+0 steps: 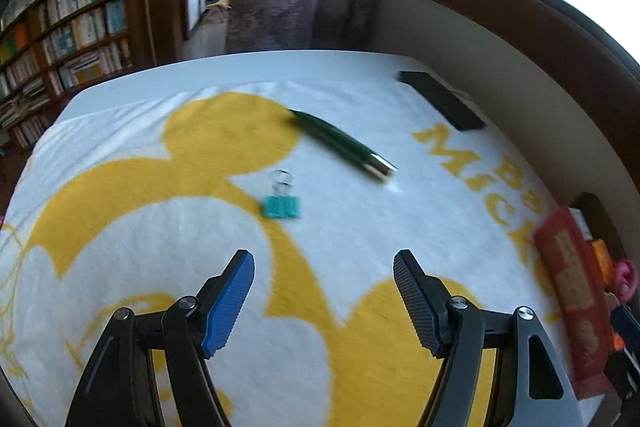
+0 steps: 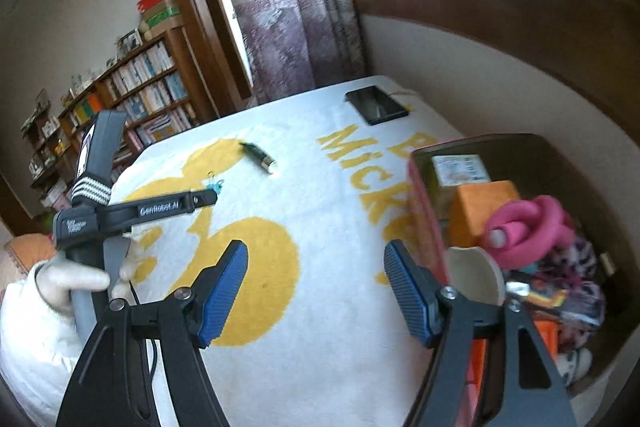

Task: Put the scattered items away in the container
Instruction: 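Move both grippers back to the second teal clip and green tube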

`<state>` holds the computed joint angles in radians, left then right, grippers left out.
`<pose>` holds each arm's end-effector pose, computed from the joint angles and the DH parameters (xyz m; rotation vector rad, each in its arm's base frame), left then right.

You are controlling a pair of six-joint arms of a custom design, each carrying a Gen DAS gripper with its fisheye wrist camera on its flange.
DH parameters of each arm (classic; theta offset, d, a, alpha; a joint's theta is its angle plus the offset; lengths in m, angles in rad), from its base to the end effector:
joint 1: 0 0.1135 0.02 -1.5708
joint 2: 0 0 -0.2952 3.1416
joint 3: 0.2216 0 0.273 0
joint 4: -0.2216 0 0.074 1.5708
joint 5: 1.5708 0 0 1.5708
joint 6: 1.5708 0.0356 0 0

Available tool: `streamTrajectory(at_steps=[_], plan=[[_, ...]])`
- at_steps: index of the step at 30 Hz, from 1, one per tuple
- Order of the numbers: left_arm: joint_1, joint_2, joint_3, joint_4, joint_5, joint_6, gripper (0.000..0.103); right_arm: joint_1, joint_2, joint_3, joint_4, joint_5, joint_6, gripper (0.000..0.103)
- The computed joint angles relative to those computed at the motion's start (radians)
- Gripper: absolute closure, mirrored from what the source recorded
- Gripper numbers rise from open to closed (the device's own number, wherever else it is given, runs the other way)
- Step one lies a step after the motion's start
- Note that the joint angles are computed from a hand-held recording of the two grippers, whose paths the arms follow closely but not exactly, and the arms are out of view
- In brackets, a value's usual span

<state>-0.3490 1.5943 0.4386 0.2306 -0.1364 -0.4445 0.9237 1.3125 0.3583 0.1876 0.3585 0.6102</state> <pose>0.2413 -0.0827 0.1018 -0.1757 2.4850 -0.1651 0.1455 0.1719 0.1419 -0.1840 2.2997 0.3787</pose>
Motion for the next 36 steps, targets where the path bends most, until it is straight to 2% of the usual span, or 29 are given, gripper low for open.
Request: streamTrajectory(at_steps=[5, 15, 21, 22, 23, 24, 26, 29, 30, 36], plan=[[0.079, 0.103, 0.059, 0.017, 0.014, 0.036, 0.029, -0.002, 0.086, 0.031, 0.043, -0.033, -0.009, 0.029], [0.081, 0.253, 0.168, 0.028, -0.047, 0.079, 0.030, -0.044, 0.217, 0.090, 0.099, -0.096, -0.038, 0.029], [0.098, 0.315, 0.202, 0.033, -0.033, 0.089, 0.033, -0.060, 0.279, 0.134, 0.102, -0.119, -0.054, 0.029], [0.101, 0.314, 0.201, 0.037, -0.030, 0.091, 0.035, -0.063, 0.292, 0.144, 0.102, -0.123, -0.056, 0.029], [0.102, 0.315, 0.202, 0.041, -0.028, 0.095, 0.043, -0.066, 0.305, 0.154, 0.102, -0.126, -0.058, 0.029], [0.105, 0.317, 0.204, 0.045, -0.024, 0.103, 0.047, -0.068, 0.321, 0.168, 0.101, -0.127, -0.062, 0.029], [0.105, 0.321, 0.208, 0.050, -0.017, 0.115, 0.051, -0.073, 0.361, 0.205, 0.093, -0.129, -0.073, 0.029], [0.103, 0.313, 0.193, 0.072, 0.006, 0.150, 0.072, -0.082, 0.421, 0.257, 0.083, -0.134, -0.088, 0.029], [0.102, 0.310, 0.189, 0.076, 0.009, 0.156, 0.075, -0.087, 0.447, 0.281, 0.076, -0.135, -0.092, 0.029], [0.133, 0.288, 0.165, 0.086, 0.066, 0.158, 0.077, -0.122, 0.575, 0.413, 0.025, -0.159, -0.109, 0.029]])
